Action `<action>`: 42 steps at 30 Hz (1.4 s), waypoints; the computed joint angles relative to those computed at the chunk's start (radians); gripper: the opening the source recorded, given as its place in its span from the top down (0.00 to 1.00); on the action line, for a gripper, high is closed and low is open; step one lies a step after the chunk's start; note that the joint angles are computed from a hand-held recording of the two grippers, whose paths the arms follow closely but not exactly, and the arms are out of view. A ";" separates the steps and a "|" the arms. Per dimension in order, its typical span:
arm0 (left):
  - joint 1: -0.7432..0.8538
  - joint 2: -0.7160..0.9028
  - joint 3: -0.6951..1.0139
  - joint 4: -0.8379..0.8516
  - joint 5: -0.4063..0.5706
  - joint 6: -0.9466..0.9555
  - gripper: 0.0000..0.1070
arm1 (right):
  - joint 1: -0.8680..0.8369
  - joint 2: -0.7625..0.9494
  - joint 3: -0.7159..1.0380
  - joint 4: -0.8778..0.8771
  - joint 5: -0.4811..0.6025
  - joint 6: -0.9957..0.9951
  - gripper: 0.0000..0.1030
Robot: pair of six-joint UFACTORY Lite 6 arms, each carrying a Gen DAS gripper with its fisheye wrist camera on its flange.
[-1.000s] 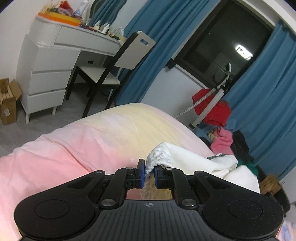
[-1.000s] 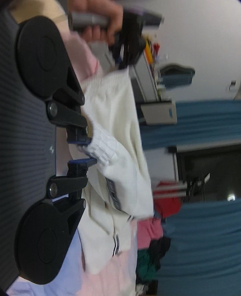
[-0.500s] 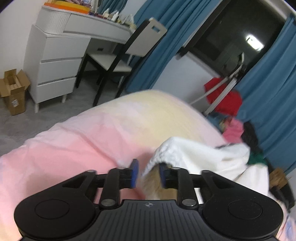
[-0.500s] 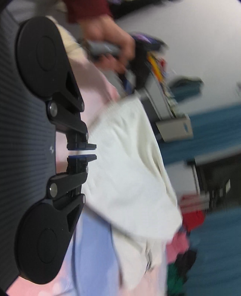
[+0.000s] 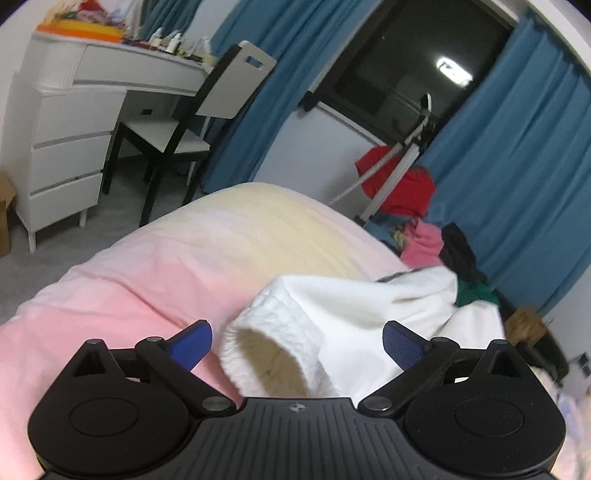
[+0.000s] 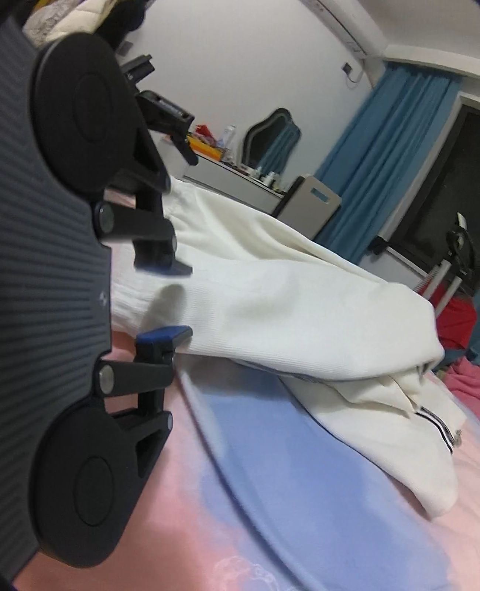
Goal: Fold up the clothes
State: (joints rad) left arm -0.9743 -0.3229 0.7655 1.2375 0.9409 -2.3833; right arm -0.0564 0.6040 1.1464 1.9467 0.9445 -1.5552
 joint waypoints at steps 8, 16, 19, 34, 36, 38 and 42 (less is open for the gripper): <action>0.186 0.081 -0.011 0.028 -0.203 -0.138 0.32 | 0.008 0.107 0.089 -0.024 0.035 0.050 0.35; 0.267 0.041 -0.038 0.062 -0.261 -0.153 0.85 | 0.061 0.088 0.029 0.058 0.057 -0.044 0.79; 0.287 -0.009 -0.001 0.038 -0.230 -0.071 0.86 | 0.118 0.001 -0.062 0.136 0.040 -0.082 0.80; 0.988 0.368 0.628 -0.504 -0.268 1.179 0.86 | 0.685 0.277 0.406 0.352 -0.184 -0.072 0.84; 1.009 0.398 0.593 -0.519 -0.319 1.174 0.85 | 0.690 0.335 0.501 0.272 -0.252 -0.005 0.82; 0.998 0.393 0.539 -0.457 -0.356 1.120 0.81 | 0.678 0.345 0.537 0.185 -0.287 0.049 0.79; 0.953 0.351 0.509 -0.465 -0.335 1.137 0.51 | 0.635 0.274 0.504 -0.021 -0.313 0.161 0.48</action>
State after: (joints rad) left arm -0.0215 0.0282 1.2744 0.7727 0.6054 -1.2466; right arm 0.5787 0.8781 1.6506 1.9261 0.6319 -1.3938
